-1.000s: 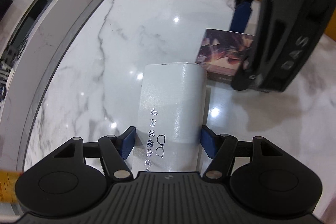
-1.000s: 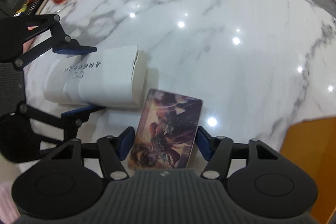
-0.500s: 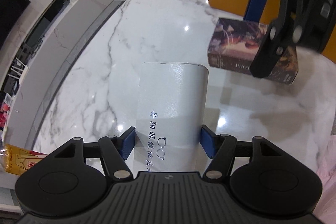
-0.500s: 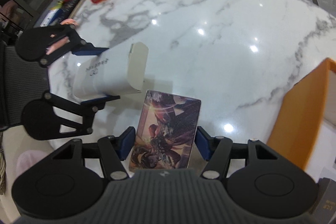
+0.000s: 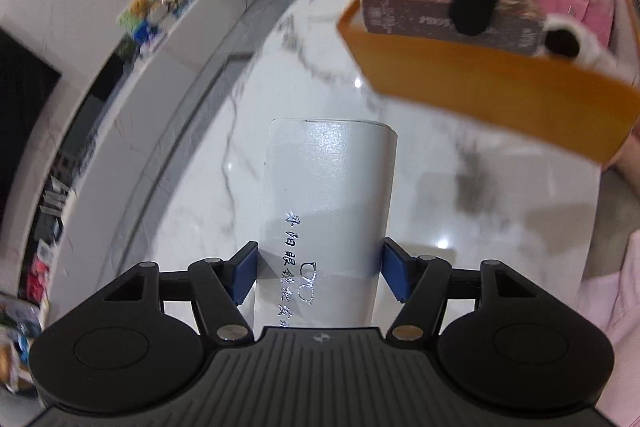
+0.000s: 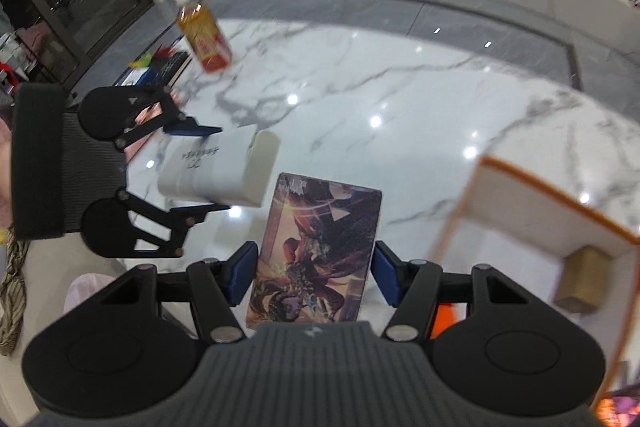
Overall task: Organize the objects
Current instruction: 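Carry the white case and illustrated card box over the white box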
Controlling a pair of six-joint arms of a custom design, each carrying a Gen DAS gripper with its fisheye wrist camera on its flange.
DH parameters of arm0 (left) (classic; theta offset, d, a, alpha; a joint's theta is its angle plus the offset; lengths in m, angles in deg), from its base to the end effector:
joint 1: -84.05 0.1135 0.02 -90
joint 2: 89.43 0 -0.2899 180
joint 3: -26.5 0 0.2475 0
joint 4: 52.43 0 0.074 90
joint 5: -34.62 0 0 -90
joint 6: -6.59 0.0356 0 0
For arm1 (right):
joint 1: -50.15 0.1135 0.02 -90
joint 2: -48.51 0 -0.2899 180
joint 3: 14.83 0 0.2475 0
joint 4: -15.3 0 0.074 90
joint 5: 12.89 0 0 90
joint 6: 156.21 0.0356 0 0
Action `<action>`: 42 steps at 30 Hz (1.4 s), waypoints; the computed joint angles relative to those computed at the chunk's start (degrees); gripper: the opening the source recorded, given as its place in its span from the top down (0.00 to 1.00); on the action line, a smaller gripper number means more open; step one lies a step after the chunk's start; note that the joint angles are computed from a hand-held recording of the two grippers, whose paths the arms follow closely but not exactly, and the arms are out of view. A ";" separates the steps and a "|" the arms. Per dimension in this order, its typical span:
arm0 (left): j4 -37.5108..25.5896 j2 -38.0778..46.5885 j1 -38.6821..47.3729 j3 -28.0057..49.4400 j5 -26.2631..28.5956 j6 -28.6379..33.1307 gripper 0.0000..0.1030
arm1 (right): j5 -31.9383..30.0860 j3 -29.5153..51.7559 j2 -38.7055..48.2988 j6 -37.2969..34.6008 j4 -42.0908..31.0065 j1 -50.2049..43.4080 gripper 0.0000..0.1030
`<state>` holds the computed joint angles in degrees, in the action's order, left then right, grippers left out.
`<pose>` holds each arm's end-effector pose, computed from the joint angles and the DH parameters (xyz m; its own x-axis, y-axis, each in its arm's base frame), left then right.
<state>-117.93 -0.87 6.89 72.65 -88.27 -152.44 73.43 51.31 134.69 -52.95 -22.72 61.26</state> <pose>0.0552 -0.1551 0.1375 -0.8748 0.3098 -0.3724 0.1088 0.8748 0.4721 0.2852 0.0583 0.2250 -0.8622 0.0639 -0.5024 -0.0286 0.9843 0.1744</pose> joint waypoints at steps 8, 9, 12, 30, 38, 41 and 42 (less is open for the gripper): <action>2.64 4.30 11.47 15.73 -7.23 26.23 0.27 | 2.07 -3.57 -11.35 -7.05 -6.42 -11.44 0.39; 4.27 5.66 12.83 17.51 -7.45 29.88 0.27 | 1.63 -4.13 -12.53 -7.77 -6.80 -13.53 0.39; 9.37 10.97 16.19 22.72 -7.38 39.47 0.27 | -0.37 -5.69 -15.54 -10.69 -7.71 -20.40 0.39; 26.32 35.77 31.02 36.49 1.91 66.46 0.27 | -8.85 -5.24 -3.73 -24.52 1.40 -41.08 0.39; 31.61 41.74 34.35 36.83 2.30 69.09 0.28 | -10.43 -4.35 0.51 -26.06 3.91 -42.11 0.39; 34.16 43.61 34.57 36.34 1.26 71.01 0.28 | -10.73 -4.13 2.14 -26.46 4.71 -41.72 0.39; 35.14 44.23 34.57 36.09 0.63 71.84 0.28 | -10.74 -4.03 2.74 -26.59 5.03 -41.50 0.39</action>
